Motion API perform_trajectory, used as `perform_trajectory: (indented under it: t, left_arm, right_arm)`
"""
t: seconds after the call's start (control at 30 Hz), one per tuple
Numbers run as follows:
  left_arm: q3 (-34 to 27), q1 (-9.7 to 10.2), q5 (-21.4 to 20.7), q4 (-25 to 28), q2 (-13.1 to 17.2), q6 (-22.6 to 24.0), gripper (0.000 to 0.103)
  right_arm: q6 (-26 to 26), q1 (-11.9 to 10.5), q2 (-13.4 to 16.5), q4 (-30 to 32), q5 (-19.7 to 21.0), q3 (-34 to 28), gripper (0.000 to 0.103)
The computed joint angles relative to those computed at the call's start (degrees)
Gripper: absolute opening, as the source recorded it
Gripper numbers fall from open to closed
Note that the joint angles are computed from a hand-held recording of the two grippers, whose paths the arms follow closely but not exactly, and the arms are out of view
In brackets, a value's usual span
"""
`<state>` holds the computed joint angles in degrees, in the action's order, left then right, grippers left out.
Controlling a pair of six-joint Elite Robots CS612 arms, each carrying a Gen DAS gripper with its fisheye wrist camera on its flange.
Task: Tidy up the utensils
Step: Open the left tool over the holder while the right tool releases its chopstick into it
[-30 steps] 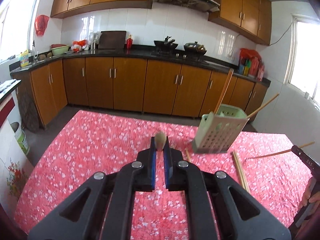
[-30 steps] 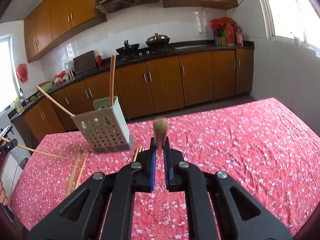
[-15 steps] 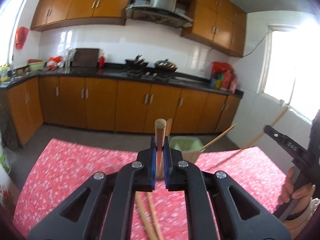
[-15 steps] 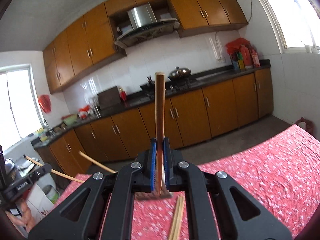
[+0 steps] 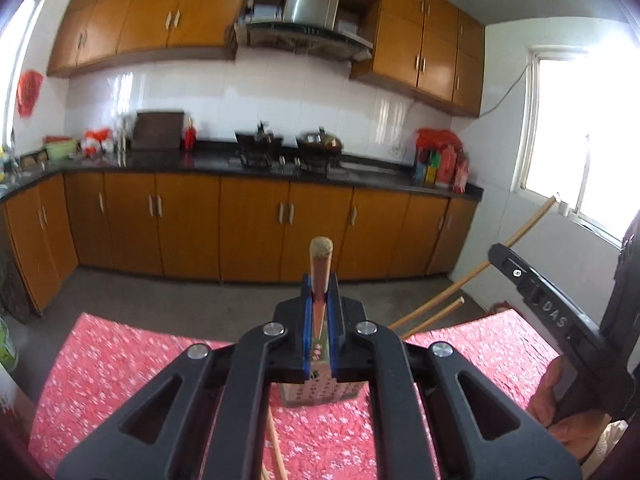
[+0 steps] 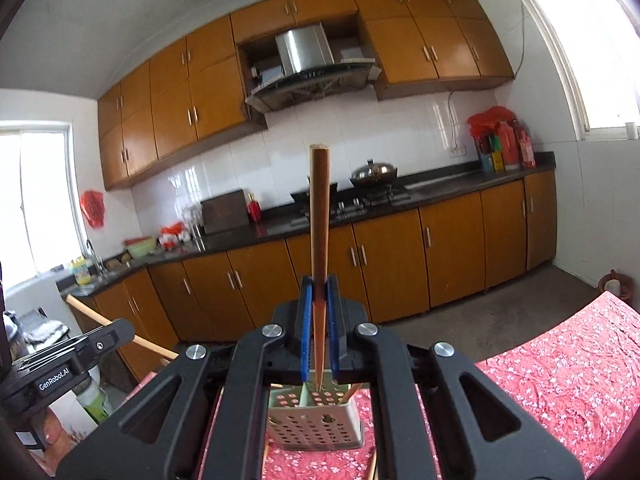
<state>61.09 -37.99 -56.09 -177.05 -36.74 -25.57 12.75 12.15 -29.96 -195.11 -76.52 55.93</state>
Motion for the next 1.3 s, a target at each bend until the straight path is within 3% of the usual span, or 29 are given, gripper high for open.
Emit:
perform_trajectory:
  t: [0.4, 0.5, 0.57, 0.77, 1.03, 1.13, 1.3]
  left_arm:
    - [-4.87, 1.14, -1.99, 5.57, 3.07, -1.30, 0.008]
    - [-4.53, 1.14, -1.97, 4.77, 2.99, -1.04, 0.009]
    - [-4.31, 1.13, -1.76, 4.41, 2.89, -0.93, 0.010]
    - [-1.70, 0.84, -0.60, 1.61, 1.61, -1.88, 0.013]
    - [6.54, -0.45, 3.99, -2.05, -2.22, -3.45, 0.015]
    - [10.82, -1.05, 6.81, -1.54, -3.65, -5.21, 0.019]
    - [15.82, -1.16, 7.86, 5.75, -4.46, -11.30, 0.020]
  right_arm:
    - [-1.88, 0.54, 1.01, 7.46, -0.87, -1.64, 0.009]
    - [-1.88, 0.60, 0.84, 7.48, -1.26, -1.44, 0.019]
    - [-1.69, 0.64, 0.66, 7.10, -1.31, -1.25, 0.022]
    - [-1.42, 0.45, -0.41, 4.43, -1.03, 0.65, 0.022]
    - [-1.32, -0.72, -4.43, 1.36, -0.93, 10.26, 0.022]
    - [-2.26, -1.13, -5.10, 5.00, -1.11, 13.03, 0.022]
    - [-5.16, -1.58, -4.72, 17.08, 1.76, 15.61, 0.022]
